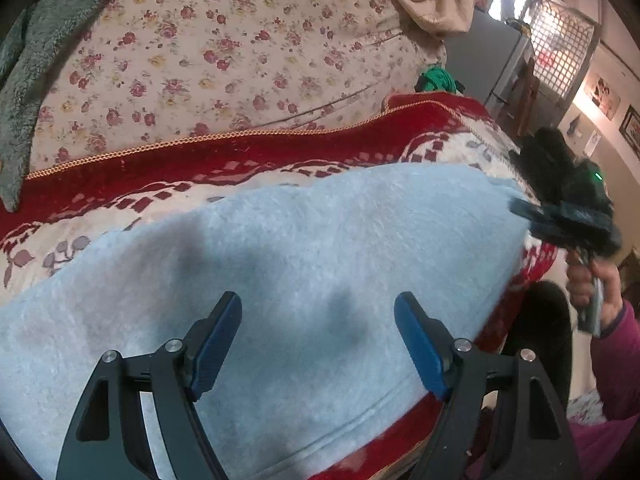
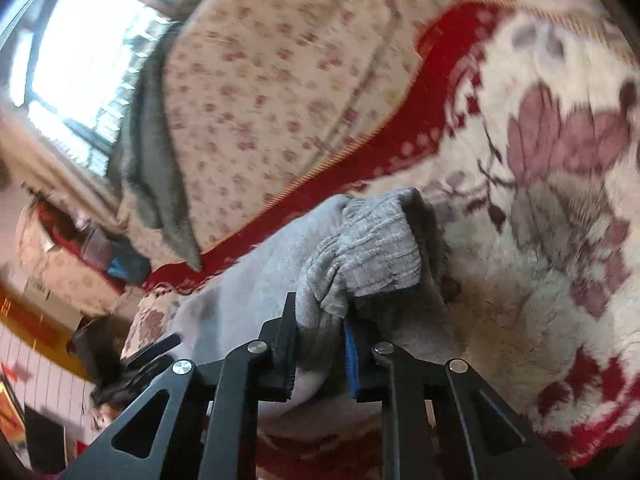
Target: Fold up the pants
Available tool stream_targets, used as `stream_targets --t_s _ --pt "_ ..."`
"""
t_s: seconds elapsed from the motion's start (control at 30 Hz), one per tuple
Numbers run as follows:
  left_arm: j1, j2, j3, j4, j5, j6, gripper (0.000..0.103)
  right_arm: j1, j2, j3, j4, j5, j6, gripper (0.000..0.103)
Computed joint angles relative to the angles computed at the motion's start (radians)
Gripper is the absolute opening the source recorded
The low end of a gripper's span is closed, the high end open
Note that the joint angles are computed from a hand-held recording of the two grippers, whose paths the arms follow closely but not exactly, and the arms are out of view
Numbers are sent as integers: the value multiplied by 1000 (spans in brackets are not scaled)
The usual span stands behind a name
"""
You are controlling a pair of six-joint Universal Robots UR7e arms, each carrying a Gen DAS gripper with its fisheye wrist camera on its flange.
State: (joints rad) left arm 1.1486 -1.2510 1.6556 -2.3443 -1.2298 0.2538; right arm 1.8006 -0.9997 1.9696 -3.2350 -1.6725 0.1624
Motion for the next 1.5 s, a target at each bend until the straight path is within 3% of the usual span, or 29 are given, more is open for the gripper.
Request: stream_targets --t_s 0.13,0.33,0.43,0.53,0.57,0.6,0.67,0.73,0.8,0.97,1.1,1.17,1.2,1.33,1.4,1.43,1.5 --pt "1 15 -9 2 -6 -9 78 17 -60 66 -4 32 -29 19" --pt "20 63 -58 23 26 -36 78 -18 -4 61 105 -159 -8 19" --pt "27 90 -97 13 36 -22 78 -16 20 35 142 -191 -3 20" --pt "39 136 -169 7 54 -8 81 5 -11 3 254 -240 23 36" --pt "45 154 -197 8 57 -12 82 14 -23 -6 282 -271 33 52" --pt "55 177 -236 18 53 -20 82 29 -33 -12 291 -312 31 61" --pt "70 214 -305 55 33 -39 82 64 -46 -21 264 -389 -16 62" --pt "84 255 -373 105 13 -63 83 84 -38 -43 240 -373 -69 63" --pt "95 298 -439 152 10 -92 83 96 4 -97 232 -292 -145 68" --pt "106 375 -538 251 0 -128 83 99 194 -288 289 -144 -289 69" --pt "104 423 -608 380 -27 -124 83 80 279 -351 386 -79 -292 70" --pt "104 449 -655 481 -73 -100 68 78 280 -312 338 -81 -320 71" --pt "89 445 -639 480 -43 -64 63 78 272 -289 317 -77 -333 71" --pt "68 426 -578 396 32 -10 20 48 240 -252 311 7 -298 70" --pt "87 422 -580 339 -6 -30 7 39 232 -250 316 30 -284 70" --pt "91 422 -573 294 12 -39 6 39 233 -250 312 28 -282 70" --pt "118 438 -601 286 -23 -81 6 49 240 -250 301 6 -292 70"
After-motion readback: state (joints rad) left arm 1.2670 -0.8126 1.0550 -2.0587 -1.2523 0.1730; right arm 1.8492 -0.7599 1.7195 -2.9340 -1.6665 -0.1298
